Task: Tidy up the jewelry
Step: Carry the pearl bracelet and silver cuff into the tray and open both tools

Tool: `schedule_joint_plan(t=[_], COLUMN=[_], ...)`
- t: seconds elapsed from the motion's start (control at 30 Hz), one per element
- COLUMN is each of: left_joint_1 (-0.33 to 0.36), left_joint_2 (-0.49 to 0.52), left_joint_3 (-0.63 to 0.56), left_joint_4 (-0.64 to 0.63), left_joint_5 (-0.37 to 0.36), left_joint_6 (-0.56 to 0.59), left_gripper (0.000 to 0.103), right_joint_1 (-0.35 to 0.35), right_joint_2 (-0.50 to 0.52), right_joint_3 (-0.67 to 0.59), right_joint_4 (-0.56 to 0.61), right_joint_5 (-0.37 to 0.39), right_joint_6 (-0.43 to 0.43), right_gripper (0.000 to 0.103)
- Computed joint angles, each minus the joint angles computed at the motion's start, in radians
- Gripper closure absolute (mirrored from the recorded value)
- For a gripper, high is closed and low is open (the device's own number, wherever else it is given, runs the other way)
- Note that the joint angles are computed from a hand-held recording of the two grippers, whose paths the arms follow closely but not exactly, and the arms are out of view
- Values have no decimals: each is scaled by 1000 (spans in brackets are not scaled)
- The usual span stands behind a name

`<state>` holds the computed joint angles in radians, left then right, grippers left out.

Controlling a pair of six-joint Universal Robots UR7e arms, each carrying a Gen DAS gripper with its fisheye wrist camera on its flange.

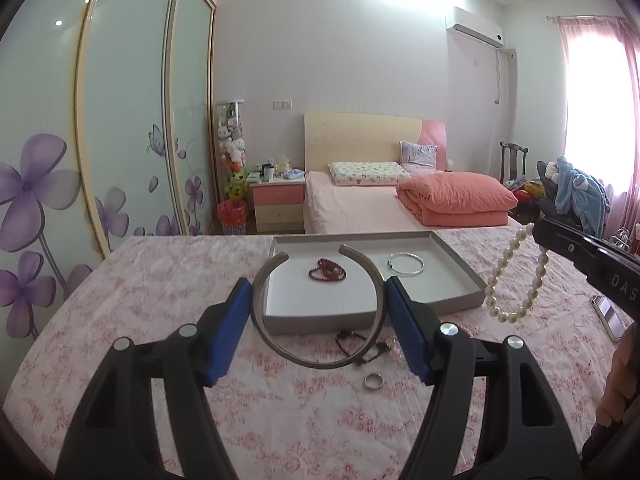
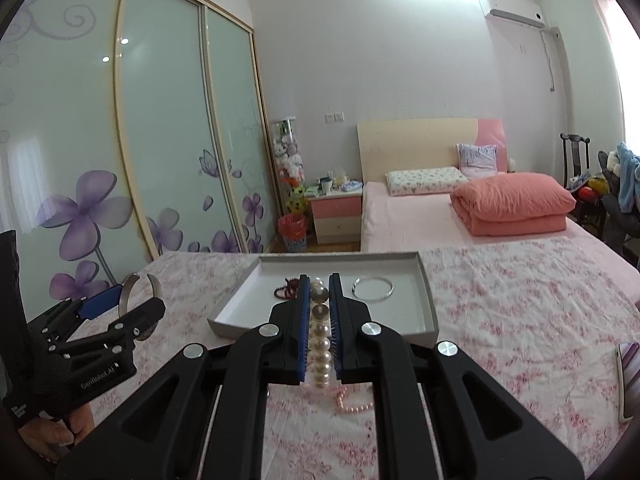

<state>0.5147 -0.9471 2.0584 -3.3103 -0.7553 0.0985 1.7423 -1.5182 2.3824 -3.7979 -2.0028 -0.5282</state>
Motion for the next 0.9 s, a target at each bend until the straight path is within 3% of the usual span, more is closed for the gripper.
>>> schedule_joint_plan(t=[0.5,0.9], left_joint_1=[31,95], left_joint_2=[67,164], left_joint_3=[-96,-251], left_joint_4=[-39,-20], left_joint_5=[-9,-52], left_joint_6=[72,131], left_gripper=[37,37], right_joint_1=[8,-30], right_joint_2=[65,129], right_joint_3=[-90,-198], right_joint_4=[-42,-10], right_joint_5=[20,29], right_joint_6=[-63,-39], right_gripper=[93,93])
